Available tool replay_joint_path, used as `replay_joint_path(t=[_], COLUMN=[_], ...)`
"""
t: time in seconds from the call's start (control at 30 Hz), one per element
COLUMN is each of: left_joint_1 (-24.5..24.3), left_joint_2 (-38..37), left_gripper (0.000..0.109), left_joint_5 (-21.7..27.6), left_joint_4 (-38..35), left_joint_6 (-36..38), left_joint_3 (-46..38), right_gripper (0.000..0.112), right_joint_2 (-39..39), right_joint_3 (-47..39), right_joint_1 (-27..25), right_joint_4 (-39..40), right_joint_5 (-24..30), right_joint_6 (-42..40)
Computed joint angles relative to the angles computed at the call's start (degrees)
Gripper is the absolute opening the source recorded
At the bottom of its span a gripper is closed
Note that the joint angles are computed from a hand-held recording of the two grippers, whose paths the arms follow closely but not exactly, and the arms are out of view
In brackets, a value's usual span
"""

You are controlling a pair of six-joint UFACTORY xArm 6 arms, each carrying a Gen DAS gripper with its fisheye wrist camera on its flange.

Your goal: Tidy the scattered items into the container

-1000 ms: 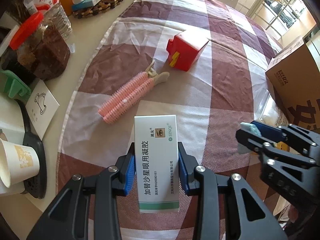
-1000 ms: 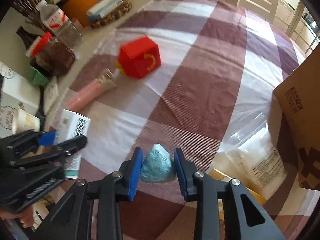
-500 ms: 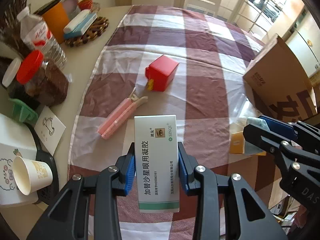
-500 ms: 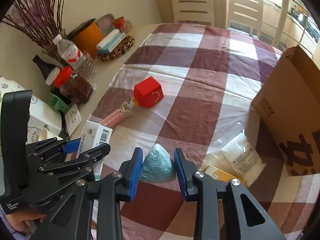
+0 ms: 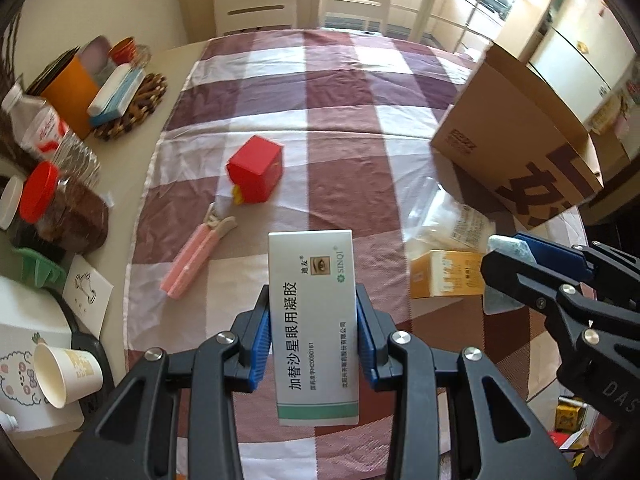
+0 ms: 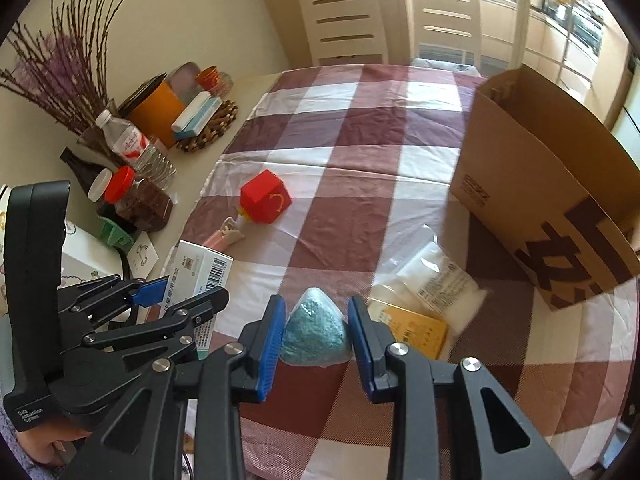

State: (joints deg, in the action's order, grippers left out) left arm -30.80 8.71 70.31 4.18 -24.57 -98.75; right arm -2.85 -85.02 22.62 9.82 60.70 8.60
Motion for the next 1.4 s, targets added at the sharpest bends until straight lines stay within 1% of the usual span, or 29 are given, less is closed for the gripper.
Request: replay_joint_path(t=[0.6, 1.4], left_joint_1=[-5.0, -8.6], left_joint_2=[8.1, 15.7], left_gripper=[0.037, 0.037], left_joint_5=[2.1, 6.1], left_joint_4=[-1.6, -3.2], left_joint_6=[5.5, 10.9], left_joint_3=[-11.4, -22.7], right_gripper=[0.033, 0.033], right_joint_2=[-9.5, -15.5], right_joint_3=[9.4, 14.8], right_joint_1=[-5.2, -9.2], right_joint_4=[-2.8, -5.0], right_joint_5=[-1.4, -1.3], right_joint_6=[5.3, 10.1])
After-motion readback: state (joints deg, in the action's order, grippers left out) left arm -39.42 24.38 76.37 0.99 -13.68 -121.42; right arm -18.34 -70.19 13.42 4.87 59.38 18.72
